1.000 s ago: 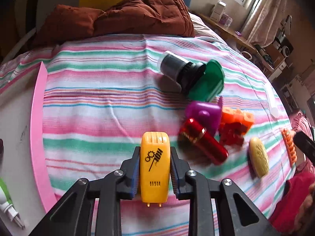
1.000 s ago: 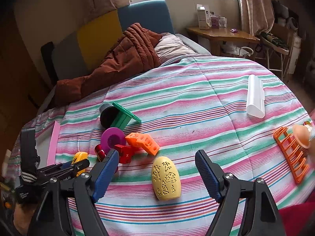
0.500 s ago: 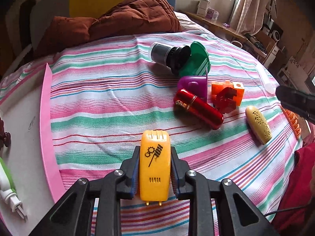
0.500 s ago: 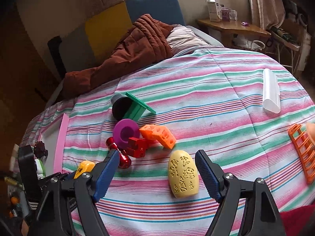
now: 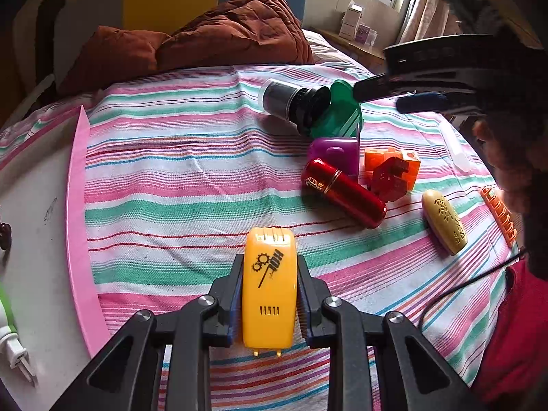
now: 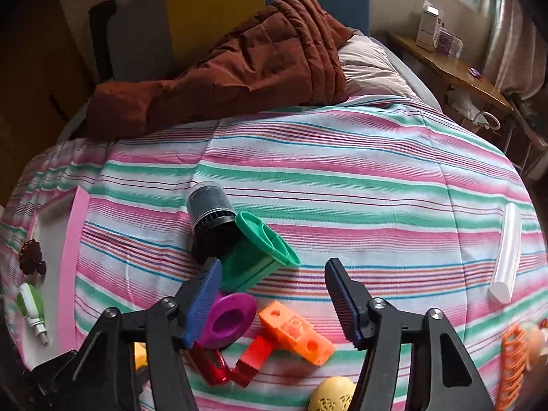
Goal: Organize rigid objects
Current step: 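Grasp the green funnel-shaped piece with the right tool while the left tool holds the yellow block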
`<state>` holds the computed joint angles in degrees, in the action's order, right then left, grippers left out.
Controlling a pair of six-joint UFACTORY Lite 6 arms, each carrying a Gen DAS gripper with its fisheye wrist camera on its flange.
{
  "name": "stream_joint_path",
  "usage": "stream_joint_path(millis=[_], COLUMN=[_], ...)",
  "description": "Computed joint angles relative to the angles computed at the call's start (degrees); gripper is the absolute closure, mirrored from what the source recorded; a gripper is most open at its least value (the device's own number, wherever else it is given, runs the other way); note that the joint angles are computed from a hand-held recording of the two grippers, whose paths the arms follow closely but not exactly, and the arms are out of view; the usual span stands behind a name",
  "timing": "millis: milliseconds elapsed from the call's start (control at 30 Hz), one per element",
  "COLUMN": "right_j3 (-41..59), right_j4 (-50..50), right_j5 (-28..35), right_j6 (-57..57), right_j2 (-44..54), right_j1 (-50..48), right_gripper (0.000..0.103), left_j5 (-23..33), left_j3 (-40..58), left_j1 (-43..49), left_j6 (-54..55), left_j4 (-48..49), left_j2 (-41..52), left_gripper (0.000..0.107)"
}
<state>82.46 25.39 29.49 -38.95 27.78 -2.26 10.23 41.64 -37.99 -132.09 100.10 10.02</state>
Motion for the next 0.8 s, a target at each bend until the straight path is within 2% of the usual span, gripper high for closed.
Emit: stream_joint_path(millis=[67, 100, 133, 167, 233, 267, 400, 533, 667, 800], right_j3=[4.6, 6.8, 8.6, 9.6, 8.2, 7.3, -2.2, -10.3, -16.6, -20.7], right_j4=[-2.8, -2.3, -2.7, -4.9, -4.6, -4.4, -0.5, 8.8, 18.8, 25.3], right_j5=[0.8, 1.8, 2.4, 2.3, 0.7, 0.4, -3.0, -3.1, -0.5, 8.7], right_j6=[3.0, 2.7, 3.2, 5.1, 4.6, 4.5, -1.3, -10.6, -19.1, -25.8], right_j2=[4.2, 6.2, 7.9, 9.1, 7.8, 6.6, -2.1, -10.9, -19.5, -25.1], right_j1=[1.2, 1.6, 2.0, 2.7, 3.0, 3.0, 1.1, -4.3, -11.5, -18.7], right_gripper=[0.047, 0.052, 0.058, 0.069, 0.085, 0.088, 0.089, 0.089, 0.089, 0.088], left_j5=[-0.8, -1.1, -1.2, -1.2, -1.4, -1.4, 0.1, 1.7, 1.3, -0.5], left_j3=[-0.6, -0.8, -1.0, -1.1, -1.4, -1.5, -2.1, -2.1, -1.2, -1.6], left_j1=[0.6, 0.8, 0.9, 0.9, 1.1, 1.2, -0.1, -1.4, -1.0, 0.1], left_j6=[-4.1, -6.2, -7.4, -7.6, -8.2, -8.9, -8.1, -4.4, -1.0, 7.0], left_j4=[3.9, 6.0, 7.3, 7.6, 8.5, 9.3, 7.9, 4.0, 1.0, -7.5], left_j2=[-0.5, -0.7, -0.9, -1.0, -1.4, -1.5, -2.0, -2.0, -1.4, -3.4], left_gripper=[0.081, 0.081, 0.081, 0.081, 0.081, 0.081, 0.081, 0.081, 0.081, 0.081])
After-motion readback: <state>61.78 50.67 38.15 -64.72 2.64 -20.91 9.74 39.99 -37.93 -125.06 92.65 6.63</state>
